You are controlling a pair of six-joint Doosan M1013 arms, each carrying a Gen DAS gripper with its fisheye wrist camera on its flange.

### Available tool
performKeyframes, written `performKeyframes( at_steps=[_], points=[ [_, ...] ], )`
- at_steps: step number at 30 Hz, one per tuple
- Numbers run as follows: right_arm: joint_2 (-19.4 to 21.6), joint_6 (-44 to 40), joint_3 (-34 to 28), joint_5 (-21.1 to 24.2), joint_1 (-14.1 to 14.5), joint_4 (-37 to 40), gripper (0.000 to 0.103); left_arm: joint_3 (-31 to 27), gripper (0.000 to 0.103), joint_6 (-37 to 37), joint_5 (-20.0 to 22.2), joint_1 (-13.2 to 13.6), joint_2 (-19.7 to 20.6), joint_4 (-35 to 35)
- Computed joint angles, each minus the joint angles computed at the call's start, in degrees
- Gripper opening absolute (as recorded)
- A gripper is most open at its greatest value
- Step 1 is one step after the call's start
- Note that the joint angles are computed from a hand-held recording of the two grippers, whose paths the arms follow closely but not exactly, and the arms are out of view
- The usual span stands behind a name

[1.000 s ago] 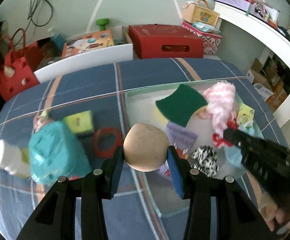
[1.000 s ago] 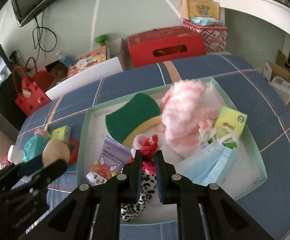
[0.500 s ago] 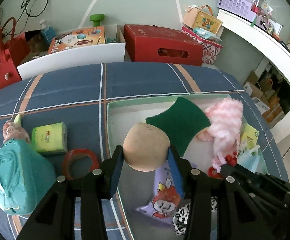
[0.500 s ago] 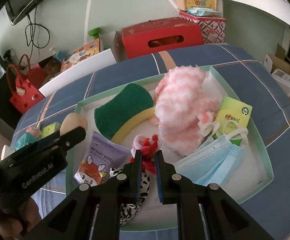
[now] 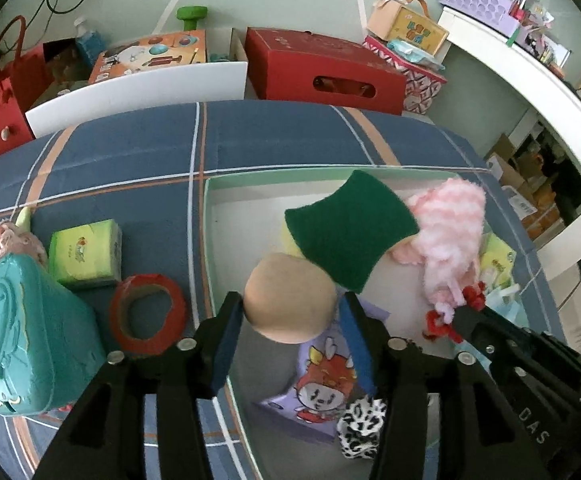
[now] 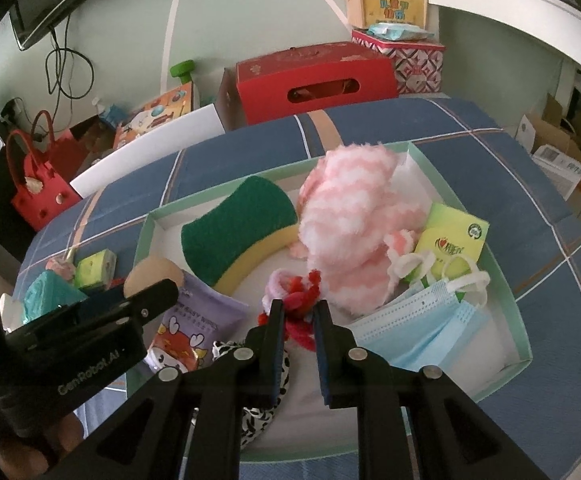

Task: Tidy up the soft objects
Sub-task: 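Lower the puff and hair tie into the tray and open both tools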

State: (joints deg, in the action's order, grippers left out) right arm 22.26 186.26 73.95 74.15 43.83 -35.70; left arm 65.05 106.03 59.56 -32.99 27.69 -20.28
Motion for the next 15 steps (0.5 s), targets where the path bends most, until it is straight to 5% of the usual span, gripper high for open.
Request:
performKeyframes(
  at_steps=[2, 5, 10, 15],
  points=[
    [0.1, -0.3, -0.4, 0.6, 0.1, -0.1, 0.02, 0.0, 0.079, 0.2, 0.2, 0.1, 0.0, -0.8],
    [0.4, -0.9, -1.0, 1.9, 0.2, -0.1, 0.037, -0.1, 0.082, 0.1, 0.4, 0.3, -0.1, -1.3],
    [0.8, -1.3, -2.0, 4.4, 0.6, -1.3, 0.04, 0.2, 0.085, -2.2, -0.7, 0.3, -0.8, 1.6],
    [1.1, -1.9, -2.5, 4.9, 0.7, -1.5, 0.06, 0.8, 0.085, -5.4, -2.0, -0.2, -1.7, 7.9]
  ],
)
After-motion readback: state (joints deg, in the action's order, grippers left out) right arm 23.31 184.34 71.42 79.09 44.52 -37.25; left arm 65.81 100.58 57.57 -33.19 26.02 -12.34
